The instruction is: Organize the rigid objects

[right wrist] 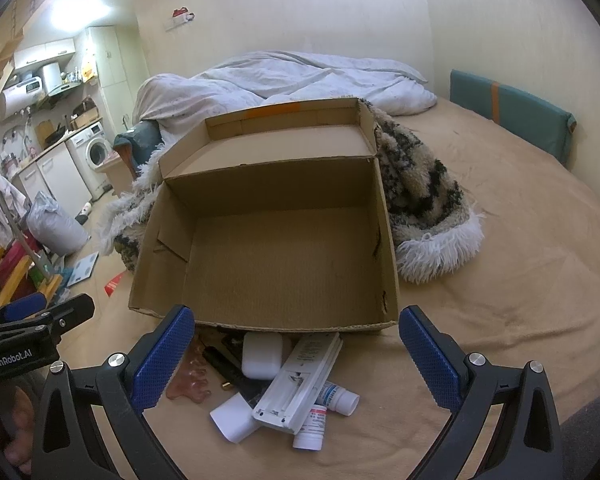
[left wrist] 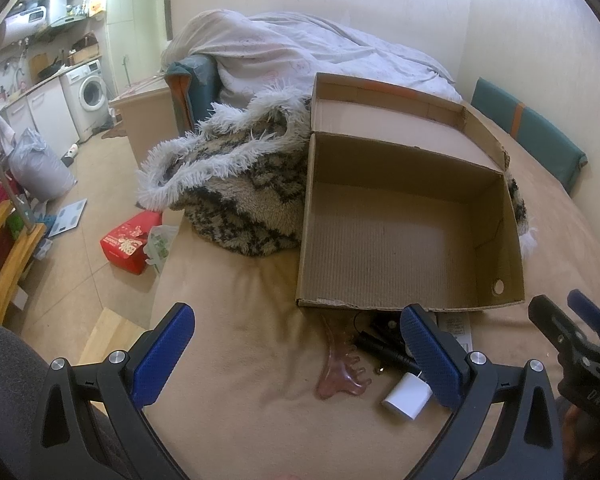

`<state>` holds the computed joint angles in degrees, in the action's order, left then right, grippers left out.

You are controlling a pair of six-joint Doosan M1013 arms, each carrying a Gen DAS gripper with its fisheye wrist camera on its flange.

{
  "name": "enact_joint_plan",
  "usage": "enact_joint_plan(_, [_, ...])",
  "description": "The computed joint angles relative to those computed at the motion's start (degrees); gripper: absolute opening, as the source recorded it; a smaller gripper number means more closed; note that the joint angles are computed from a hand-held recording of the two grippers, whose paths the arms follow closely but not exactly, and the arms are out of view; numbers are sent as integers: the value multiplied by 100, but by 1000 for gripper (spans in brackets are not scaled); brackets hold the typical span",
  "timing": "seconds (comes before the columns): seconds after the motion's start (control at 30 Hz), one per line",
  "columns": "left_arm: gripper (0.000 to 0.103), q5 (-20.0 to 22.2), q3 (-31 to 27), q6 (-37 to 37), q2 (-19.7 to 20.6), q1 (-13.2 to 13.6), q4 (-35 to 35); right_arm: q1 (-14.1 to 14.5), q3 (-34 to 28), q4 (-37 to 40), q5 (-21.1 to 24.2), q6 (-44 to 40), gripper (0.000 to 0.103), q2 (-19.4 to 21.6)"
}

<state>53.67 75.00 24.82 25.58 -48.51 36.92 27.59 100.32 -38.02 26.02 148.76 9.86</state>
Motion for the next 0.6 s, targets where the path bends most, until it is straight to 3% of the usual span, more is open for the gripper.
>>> enact_joint_plan(0.6, [103,84,-87,-16,12,-18,3,31,-10,-459,135,324,103,16])
